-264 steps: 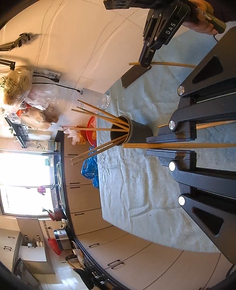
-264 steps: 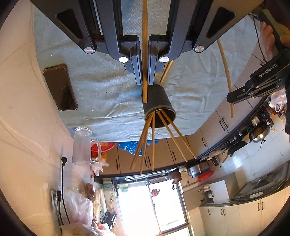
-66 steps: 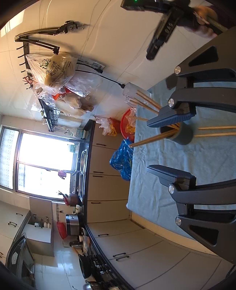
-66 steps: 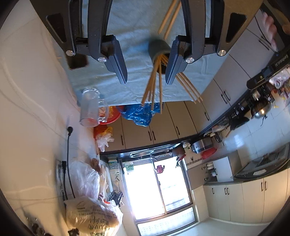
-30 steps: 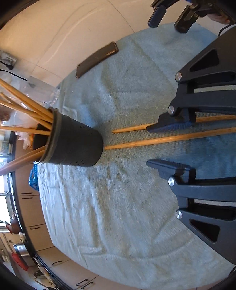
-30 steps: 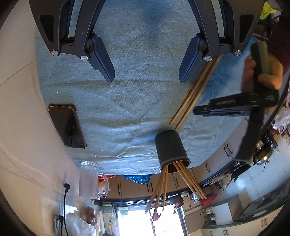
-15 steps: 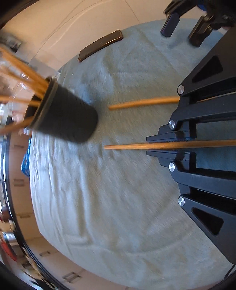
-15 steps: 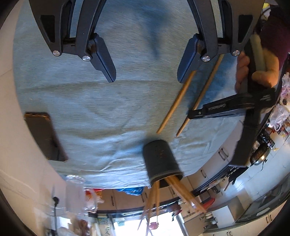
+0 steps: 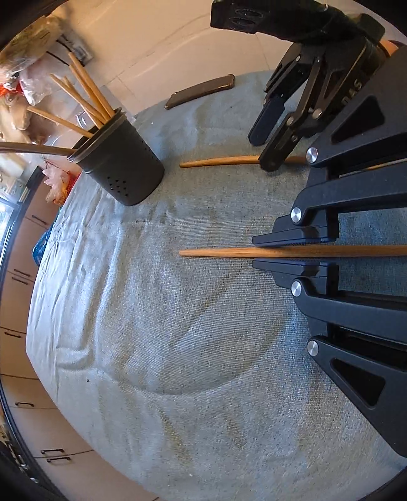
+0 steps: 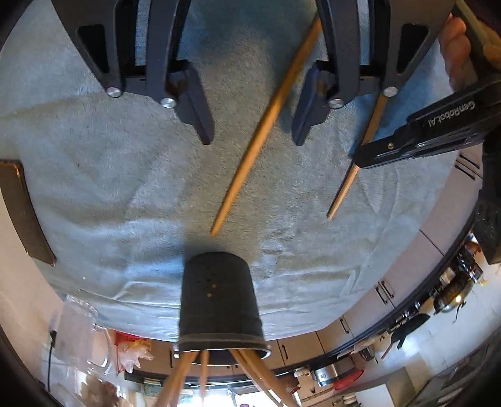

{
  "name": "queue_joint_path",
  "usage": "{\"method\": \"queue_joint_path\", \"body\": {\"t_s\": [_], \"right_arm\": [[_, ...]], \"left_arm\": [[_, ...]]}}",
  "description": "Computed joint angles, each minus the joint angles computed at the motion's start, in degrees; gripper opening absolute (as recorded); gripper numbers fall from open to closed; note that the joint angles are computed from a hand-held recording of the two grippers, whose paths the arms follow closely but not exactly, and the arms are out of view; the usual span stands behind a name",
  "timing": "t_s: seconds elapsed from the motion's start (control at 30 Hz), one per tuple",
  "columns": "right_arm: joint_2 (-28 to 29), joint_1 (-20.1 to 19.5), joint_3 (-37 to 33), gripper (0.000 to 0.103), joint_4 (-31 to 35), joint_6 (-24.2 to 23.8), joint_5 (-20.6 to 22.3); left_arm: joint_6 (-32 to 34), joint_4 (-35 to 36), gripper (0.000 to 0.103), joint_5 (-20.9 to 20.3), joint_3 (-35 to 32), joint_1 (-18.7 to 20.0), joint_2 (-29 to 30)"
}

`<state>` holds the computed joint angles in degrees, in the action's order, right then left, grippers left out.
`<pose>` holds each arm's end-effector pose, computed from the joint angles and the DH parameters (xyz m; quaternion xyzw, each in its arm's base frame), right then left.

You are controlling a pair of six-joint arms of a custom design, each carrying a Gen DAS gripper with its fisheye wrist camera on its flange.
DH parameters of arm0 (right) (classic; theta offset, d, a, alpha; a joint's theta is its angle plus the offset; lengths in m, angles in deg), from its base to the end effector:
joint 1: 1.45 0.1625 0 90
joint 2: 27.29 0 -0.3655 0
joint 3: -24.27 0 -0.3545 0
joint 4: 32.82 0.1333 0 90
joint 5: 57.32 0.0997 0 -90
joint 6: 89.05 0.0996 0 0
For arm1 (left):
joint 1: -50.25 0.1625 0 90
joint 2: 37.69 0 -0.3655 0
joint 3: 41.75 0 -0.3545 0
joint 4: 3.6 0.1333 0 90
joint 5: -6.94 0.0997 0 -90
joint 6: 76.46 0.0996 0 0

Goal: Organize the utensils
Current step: 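Close the right gripper on the last chopstick while the left gripper holds its own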

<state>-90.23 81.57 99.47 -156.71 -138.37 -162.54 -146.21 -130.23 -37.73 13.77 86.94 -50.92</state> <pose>0.0285 -0.6491 0.3601 0.3284 -0.9169 0.1026 0.2024 -0.4476 -0.5881 -0.0719 -0.1129 0.9149 -0.3166 0.2235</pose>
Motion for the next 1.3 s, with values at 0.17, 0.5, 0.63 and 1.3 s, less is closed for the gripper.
{"method": "queue_joint_path", "body": {"t_s": [0.17, 0.5, 0.63, 1.3], "right_arm": [[0.25, 0.93, 0.8, 0.018, -2.93, -3.02, -3.72], [-0.93, -0.83, -2.02, 0.017, 1.71, -3.81, -6.19], [0.12, -1.81, -6.28, 0.018, 6.88, -0.37, -5.06], [8.9, 1.05, -15.8, 0.02, 5.62, 3.49, -9.66]], "left_arm": [[1.0, -4.76, 0.007, -0.43, 2.61, 0.1, -0.76], [-0.11, -4.53, 0.007, -0.56, 3.34, -0.3, -1.17], [-0.91, -1.11, 0.007, -2.65, 1.35, 0.03, -1.06], [1.92, 17.43, 0.007, -2.78, -18.29, 2.84, 6.48]]}}
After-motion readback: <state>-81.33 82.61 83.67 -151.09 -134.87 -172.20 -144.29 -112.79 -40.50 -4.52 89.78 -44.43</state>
